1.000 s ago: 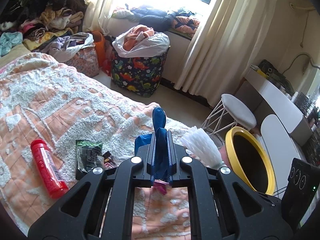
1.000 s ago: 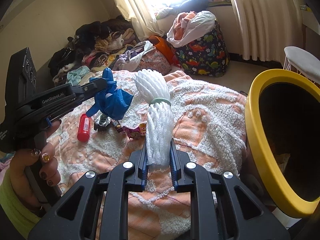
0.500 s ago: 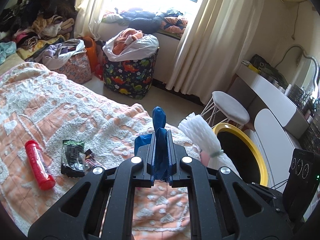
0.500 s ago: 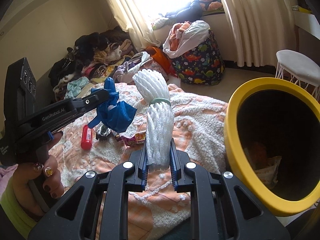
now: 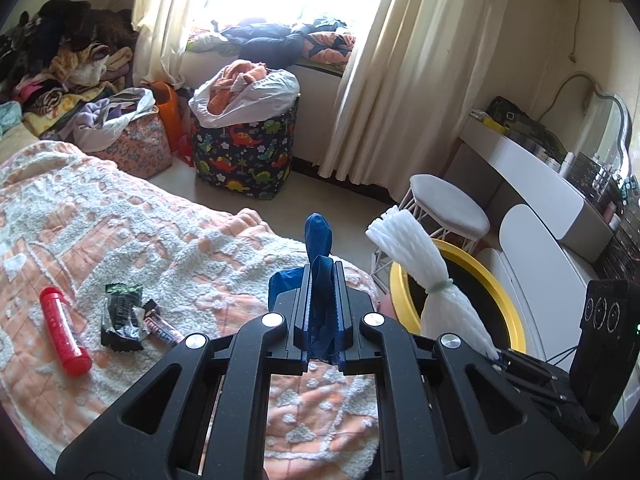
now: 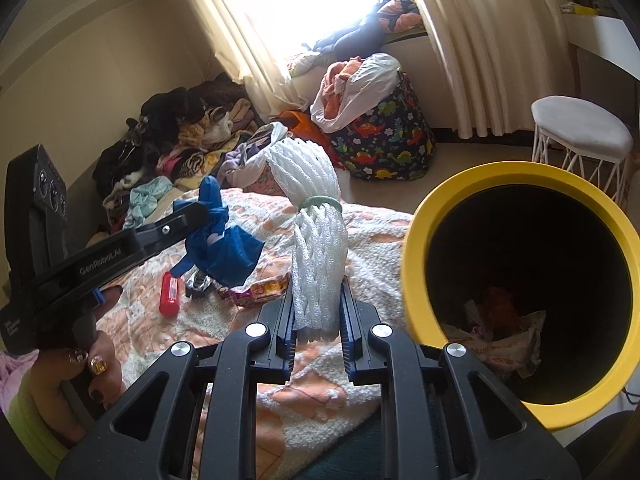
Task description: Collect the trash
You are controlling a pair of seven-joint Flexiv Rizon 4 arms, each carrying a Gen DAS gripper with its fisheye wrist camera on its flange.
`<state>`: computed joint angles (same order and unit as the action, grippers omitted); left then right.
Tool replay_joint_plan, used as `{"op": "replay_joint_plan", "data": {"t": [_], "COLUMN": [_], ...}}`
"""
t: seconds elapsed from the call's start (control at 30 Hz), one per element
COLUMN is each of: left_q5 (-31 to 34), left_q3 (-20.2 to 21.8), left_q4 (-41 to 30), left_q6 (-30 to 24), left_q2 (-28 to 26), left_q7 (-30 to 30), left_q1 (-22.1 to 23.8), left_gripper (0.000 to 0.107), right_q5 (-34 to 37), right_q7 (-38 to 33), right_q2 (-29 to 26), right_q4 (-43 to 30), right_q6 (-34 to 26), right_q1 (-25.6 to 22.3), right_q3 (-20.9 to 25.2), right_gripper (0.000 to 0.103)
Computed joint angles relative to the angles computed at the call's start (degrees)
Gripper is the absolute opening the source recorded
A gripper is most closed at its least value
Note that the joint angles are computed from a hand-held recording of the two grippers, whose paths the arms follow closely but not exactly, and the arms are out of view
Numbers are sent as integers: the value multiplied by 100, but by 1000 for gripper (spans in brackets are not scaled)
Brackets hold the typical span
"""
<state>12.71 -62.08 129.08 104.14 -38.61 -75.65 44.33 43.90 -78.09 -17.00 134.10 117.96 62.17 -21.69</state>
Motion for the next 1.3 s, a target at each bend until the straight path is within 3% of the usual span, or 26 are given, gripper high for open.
{"op": "replay_joint_plan", "data": {"t": [0.4,0.77,0.97,1.17,1.3], "left_q5": [31,51,47,48,45], "left_q3": [102,162,248,330,394], "left_q4": [20,44,31,10,4], "left_q6": [40,42,60,59,70], "left_q2": [163,313,349,369,361], "left_q7": [67,155,206,262,301], "left_q1": [-373,-714,-920,-1091,-1222], "left_gripper": [5,5,5,5,5], "right_q5": [515,846,581,247,227], "right_q7": [-260,-443,-80,446,513], "right_q2": [256,393,336,212,171], "right_q4": [83,98,253,466,534], "right_q6": [211,492,723,875,856], "right_q1": [-458,-1724,-2500,-2980,-2939], "right_q3": [378,1473,2067,2334,2197], "right_gripper": [18,18,18,18,18]}}
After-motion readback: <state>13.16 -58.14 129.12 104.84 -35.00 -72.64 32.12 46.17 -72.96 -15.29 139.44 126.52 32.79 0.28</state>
